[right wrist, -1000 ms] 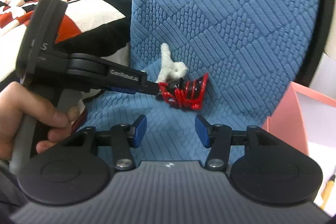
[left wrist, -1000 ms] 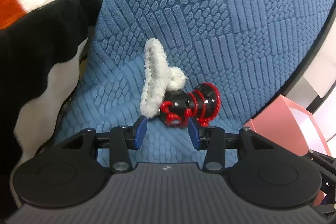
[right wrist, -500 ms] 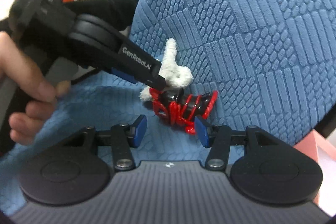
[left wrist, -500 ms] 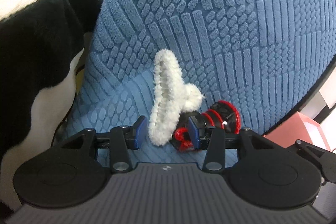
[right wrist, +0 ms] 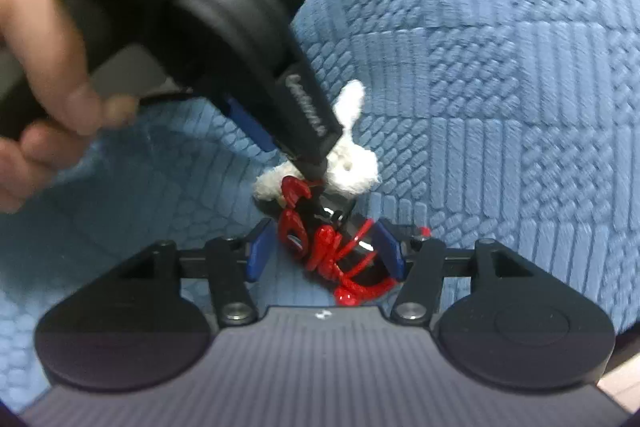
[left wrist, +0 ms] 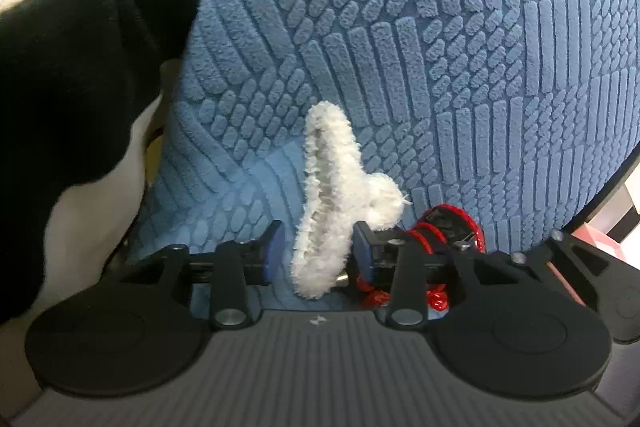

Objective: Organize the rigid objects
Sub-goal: 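Grasp the white fluffy toy with the left gripper while the right gripper grasps the red figurine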

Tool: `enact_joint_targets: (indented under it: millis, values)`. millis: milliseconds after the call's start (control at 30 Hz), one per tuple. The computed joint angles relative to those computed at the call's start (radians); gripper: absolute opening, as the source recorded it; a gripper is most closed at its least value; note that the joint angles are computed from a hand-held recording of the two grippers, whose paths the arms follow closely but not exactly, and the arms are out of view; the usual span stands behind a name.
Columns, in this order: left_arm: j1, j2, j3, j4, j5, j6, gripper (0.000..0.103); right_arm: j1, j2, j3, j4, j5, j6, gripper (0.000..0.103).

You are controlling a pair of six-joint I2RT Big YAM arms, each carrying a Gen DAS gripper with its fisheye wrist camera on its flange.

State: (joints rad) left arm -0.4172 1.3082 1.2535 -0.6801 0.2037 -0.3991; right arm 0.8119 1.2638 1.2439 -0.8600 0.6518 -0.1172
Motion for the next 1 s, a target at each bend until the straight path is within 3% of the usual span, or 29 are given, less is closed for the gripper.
enact_joint_targets:
  millis: [167, 433, 733, 1000]
  values:
    - [-0.004, 0.025, 0.014, 0.015, 0.015, 0.022, 0.028, 0.003, 0.036, 0.004, 0.019, 0.026, -0.133, 0.065]
    - [-0.024, 0.045, 0.036, 0.002, -0.006, 0.035, 0.024, -0.006, 0.049, -0.035, 0.066, 0.073, -0.223, 0.064]
    - [-0.019, 0.038, 0.045, -0.012, -0.004, 0.027, 0.022, -0.006, 0.050, -0.037, 0.051, 0.075, -0.225, 0.062]
    - [0.012, -0.004, 0.043, -0.043, 0.029, -0.012, 0.020, -0.020, 0.008, -0.007, -0.028, 0.019, -0.077, 0.055]
